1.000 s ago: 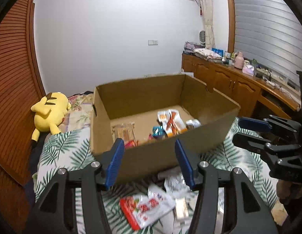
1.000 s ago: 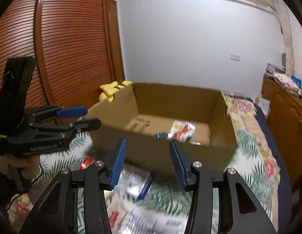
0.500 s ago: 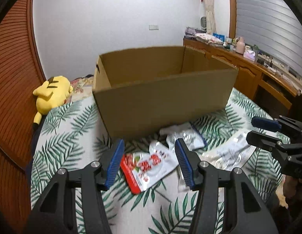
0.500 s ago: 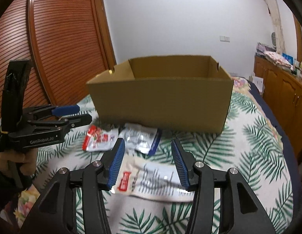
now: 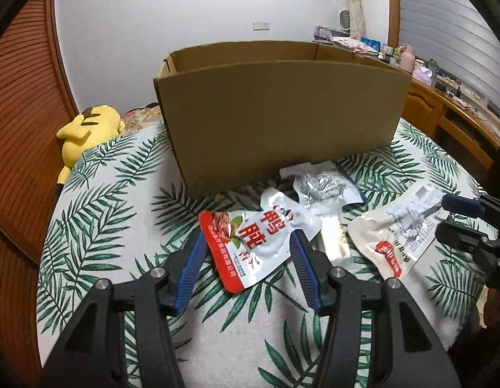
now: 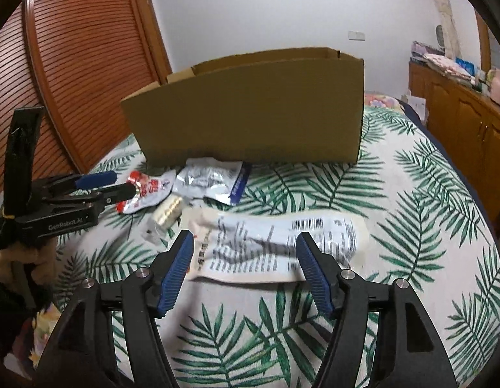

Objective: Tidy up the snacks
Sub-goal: 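Move both tools back from the box to the snack pile, then grasp the white duck-neck pouch with the left tool while the right tool grasps the white printed pouch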

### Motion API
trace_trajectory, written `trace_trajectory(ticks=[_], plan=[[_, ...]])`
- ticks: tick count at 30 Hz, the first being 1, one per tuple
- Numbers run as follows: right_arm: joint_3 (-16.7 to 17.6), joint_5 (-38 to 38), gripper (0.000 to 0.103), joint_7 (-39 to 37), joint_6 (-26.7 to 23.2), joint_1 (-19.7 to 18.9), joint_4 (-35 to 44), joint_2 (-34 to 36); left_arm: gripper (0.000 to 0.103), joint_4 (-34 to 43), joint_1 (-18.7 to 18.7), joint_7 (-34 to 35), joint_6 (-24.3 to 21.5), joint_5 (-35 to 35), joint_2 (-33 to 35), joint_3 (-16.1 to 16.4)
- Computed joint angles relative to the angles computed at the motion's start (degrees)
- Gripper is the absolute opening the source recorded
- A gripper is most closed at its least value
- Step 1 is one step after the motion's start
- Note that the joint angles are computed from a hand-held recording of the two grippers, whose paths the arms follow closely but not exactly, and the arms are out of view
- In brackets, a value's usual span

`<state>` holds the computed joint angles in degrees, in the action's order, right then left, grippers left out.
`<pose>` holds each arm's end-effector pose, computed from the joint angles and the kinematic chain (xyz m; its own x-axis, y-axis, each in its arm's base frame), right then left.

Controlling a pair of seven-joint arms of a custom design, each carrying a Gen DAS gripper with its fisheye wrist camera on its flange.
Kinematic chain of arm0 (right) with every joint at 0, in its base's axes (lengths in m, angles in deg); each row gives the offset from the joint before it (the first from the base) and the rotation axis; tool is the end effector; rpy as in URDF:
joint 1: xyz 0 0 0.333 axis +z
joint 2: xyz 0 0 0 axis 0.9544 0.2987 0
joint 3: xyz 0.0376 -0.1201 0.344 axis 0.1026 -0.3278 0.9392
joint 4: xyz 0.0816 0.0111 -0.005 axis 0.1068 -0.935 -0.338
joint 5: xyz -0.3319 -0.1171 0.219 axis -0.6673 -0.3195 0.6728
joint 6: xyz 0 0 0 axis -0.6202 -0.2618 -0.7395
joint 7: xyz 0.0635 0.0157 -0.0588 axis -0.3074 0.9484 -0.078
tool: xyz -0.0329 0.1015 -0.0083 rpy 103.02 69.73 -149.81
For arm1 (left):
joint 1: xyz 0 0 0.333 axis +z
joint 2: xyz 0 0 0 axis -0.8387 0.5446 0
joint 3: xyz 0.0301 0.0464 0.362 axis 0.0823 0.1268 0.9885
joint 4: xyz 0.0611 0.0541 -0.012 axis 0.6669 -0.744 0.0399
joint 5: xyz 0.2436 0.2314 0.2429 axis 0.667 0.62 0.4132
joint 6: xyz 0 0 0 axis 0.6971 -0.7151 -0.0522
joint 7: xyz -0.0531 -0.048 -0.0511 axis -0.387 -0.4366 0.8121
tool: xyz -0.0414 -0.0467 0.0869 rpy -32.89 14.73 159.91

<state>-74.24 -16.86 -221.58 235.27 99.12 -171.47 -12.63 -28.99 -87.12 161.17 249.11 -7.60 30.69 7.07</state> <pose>0.4889 0.3417 0.3984 -0.1737 -0.9699 -0.1706 -0.6181 0.2422 -0.7479 0.6569 -0.4775 0.3840 -0.6946 -0.7186 -0.0336 -0.4898 0.5065 -0.7096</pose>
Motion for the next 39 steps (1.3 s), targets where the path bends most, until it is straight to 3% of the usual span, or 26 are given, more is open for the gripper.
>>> trace_trajectory(ticks=[14, 18, 25, 34, 39], plan=[[0.2, 6.9, 0.068, -2.2, 2.9, -0.8, -2.8, -0.9, 0.055, 1.1, 1.8, 0.4, -4.0, -1.5, 1.3, -2.2], [-0.7, 7.9, 0.068, -2.0, 5.0, -1.4, -2.4, -0.3, 0.055, 0.8, 2.4, 1.4, -3.7, -2.0, 1.3, -3.2], [-2.1, 14.7, 0.07, -9.8, 5.0, -2.8, -0.2, 0.7, 0.055, -0.1, 2.6, 3.1, -0.8, -2.1, 0.4, -3.2], [-3.2, 21.2, 0.071, -20.7, 4.4, -2.8, 3.2, 3.8, 0.055, 7.0, 1.9, 6.3, -7.3, -0.8, 3.1, -2.7], [-4.2, 21.8, 0.072, -22.7, 4.9, -1.7, 3.7, 5.0, 0.055, 12.9, 2.1, 11.3, -14.8, 0.9, 5.9, -4.0]])
